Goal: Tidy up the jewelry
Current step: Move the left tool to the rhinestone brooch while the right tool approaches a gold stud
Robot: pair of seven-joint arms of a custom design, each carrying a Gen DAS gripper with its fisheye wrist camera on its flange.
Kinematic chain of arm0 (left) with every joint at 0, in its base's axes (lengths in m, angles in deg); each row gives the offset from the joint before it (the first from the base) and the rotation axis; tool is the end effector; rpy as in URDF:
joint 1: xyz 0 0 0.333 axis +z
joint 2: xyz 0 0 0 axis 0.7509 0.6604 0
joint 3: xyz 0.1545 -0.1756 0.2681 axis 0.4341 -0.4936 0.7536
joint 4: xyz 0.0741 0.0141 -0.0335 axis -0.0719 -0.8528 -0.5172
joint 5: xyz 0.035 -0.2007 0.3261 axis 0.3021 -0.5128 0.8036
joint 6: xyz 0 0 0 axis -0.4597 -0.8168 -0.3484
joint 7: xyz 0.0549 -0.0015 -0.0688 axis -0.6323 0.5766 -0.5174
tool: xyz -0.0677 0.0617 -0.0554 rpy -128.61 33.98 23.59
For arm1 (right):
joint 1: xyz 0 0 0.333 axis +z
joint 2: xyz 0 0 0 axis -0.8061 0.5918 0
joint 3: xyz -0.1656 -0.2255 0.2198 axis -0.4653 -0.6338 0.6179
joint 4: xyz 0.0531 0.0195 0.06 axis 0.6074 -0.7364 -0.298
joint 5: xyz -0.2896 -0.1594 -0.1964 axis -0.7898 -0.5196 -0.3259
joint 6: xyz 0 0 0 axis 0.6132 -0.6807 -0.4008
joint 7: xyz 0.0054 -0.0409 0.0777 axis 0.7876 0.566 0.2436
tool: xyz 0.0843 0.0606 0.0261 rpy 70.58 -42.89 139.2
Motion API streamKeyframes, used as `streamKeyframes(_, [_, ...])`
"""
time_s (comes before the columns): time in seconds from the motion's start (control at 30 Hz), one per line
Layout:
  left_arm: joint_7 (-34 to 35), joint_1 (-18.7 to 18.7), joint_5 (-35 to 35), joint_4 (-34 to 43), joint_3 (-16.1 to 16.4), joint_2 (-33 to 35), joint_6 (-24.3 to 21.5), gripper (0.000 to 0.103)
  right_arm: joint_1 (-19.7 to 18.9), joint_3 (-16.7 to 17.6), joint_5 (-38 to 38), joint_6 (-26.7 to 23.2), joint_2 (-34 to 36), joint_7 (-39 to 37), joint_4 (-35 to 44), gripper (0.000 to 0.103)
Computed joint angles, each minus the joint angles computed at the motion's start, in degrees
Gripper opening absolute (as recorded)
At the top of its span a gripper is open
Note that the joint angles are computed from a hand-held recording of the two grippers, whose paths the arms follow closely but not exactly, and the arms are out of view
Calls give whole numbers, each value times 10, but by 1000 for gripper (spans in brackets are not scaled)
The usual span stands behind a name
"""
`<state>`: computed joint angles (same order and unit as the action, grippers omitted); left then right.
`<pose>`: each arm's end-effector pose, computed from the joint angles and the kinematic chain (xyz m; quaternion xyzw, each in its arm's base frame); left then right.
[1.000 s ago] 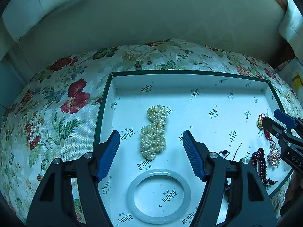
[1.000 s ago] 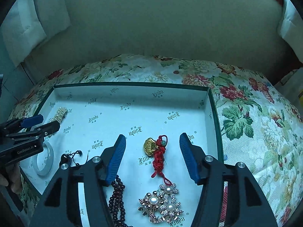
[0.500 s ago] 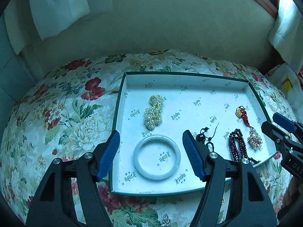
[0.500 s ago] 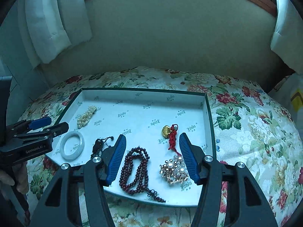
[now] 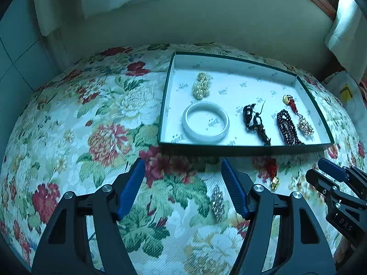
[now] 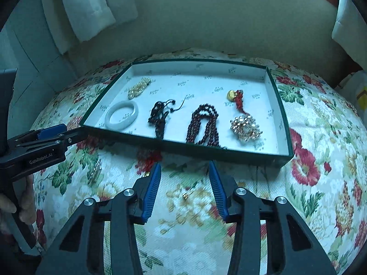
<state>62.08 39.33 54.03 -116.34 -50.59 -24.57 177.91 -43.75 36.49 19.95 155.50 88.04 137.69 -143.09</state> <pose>0.6530 -0.1076 0.4477 -0.7936 0.5361 -0.1809 0.2237 0.7271 0.2666 0.4244 -0.8308 0.4642 -0.0828 0.2956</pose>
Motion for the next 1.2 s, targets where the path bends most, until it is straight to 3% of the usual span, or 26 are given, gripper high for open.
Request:
streamKeyframes(0.2, [-27, 2, 12, -62, -6, -38, -5, 68, -3, 11, 9, 7, -35, -26, -68, 29])
streamKeyframes(0.37, [-35, 13, 18, -91, -18, -54, -5, 68, 5, 8, 9, 0, -40, -31, -81, 25])
streamKeyframes(1.03, [-24, 22, -1, -102, -26, -53, 7, 68, 20, 0, -9, -9, -28, -19, -72, 8])
streamKeyframes(1.2, [-15, 20, -8, -99, -28, -50, 8, 68, 16, 3, -3, -10, -29, -21, -74, 8])
